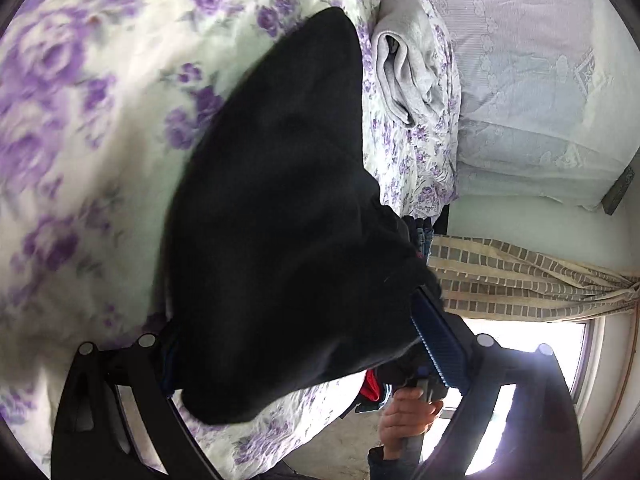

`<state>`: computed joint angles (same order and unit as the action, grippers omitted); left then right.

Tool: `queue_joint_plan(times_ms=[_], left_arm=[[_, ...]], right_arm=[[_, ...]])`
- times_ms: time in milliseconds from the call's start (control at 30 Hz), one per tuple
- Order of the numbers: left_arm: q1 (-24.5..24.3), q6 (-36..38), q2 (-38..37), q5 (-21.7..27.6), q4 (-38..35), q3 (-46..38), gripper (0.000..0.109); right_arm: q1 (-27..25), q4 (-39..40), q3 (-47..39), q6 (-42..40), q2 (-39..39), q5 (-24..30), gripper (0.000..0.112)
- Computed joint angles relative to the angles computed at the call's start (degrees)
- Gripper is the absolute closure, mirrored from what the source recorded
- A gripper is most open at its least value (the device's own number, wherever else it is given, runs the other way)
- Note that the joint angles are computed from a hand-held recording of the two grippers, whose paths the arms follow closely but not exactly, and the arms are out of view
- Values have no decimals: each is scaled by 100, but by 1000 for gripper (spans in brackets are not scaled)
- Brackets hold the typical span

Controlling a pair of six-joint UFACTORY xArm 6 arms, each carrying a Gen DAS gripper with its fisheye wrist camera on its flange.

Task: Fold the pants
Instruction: 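Grasp the folded black pants with both tools and lift them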

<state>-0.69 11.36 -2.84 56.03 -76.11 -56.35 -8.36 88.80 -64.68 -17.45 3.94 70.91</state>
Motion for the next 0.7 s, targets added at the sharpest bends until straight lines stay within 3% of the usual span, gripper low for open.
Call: queue_joint_plan(times_ms=[267,333,433,500,567,633,700], left_arm=[[-118,-245,548,205,1114,-784,20],[-220,-309,647,229,1753,-1036,34],[-349,-317,754,285,2640,-1350,52],[-397,-192,833,318,2856,-1499,54],[-443,-140,898,313,2981,-1625,57],[-518,-164,967,230,3160,-1761,66],[-592,-213,979,130,3357,-1870,73]], right_arm=[[-80,-1804,456,-31,-383,-566,82],[-109,-1642,656,-261,-421,-596,80],[-93,-1342,767,-558,-441,-631,70],[-34,-1259,752,-795,-463,-650,52],[122,-1338,642,-957,-463,-779,44],[318,-1627,502,-1022,-455,-1034,53],[368,-1578,470,-970,-388,-1046,80]])
